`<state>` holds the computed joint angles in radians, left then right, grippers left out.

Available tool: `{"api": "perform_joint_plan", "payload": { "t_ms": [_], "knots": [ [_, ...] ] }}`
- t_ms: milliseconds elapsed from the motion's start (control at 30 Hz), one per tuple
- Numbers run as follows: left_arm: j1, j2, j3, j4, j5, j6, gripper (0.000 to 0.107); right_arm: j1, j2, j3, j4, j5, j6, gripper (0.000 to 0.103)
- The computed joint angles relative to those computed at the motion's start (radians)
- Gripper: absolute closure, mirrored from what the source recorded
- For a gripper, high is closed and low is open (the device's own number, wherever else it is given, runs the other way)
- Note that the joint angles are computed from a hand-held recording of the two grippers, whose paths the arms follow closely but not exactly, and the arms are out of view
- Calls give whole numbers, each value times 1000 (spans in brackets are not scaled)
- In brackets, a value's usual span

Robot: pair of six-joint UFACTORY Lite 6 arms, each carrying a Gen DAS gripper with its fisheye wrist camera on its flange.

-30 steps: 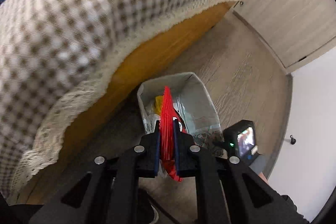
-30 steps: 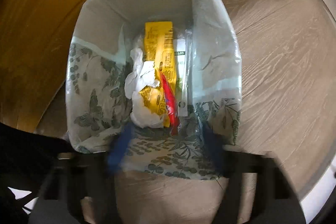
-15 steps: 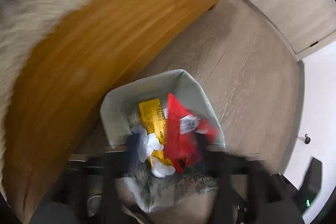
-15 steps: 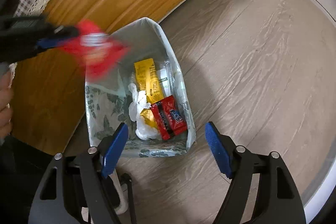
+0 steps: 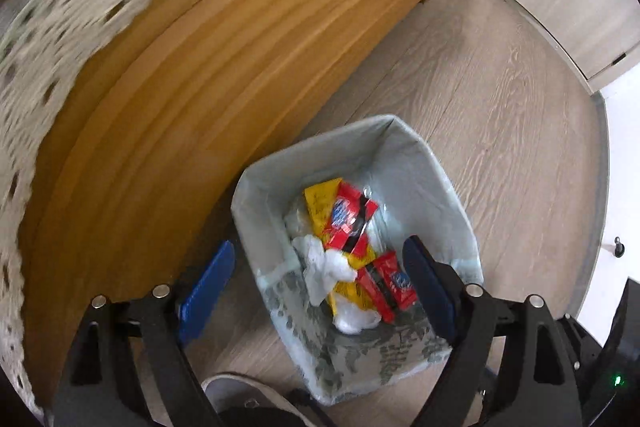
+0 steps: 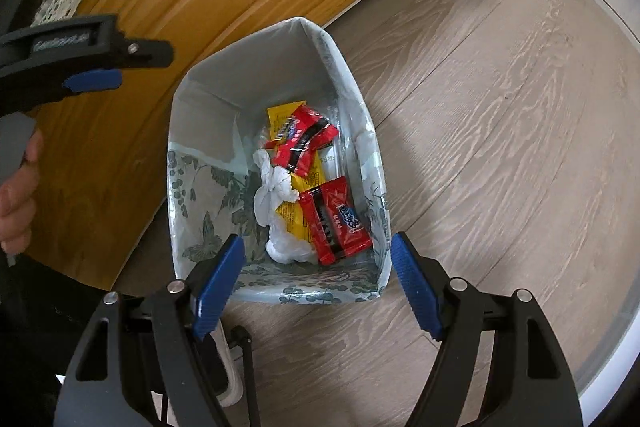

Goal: Collect trash
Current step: 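Carry both red packets to the wastebasket and open both tools over it, then move both tools back toward the trash pile on the bed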

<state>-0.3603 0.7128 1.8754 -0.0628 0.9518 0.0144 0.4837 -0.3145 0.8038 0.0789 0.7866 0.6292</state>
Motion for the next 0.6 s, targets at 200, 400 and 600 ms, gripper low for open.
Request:
{"api": "perform_joint_plan", "payload": {
  "t_ms": [200,400,600],
  "knots": [
    [16,-142,-115,-16,24,65,23,44,28,65,-100,80,100,31],
    [52,-277,-153,-53,70,119,22,113,75,215,-212,226,208,31],
    [166,-416,-53,-149,183,197,22,205,200,525,-338,410,232,31]
  ]
}}
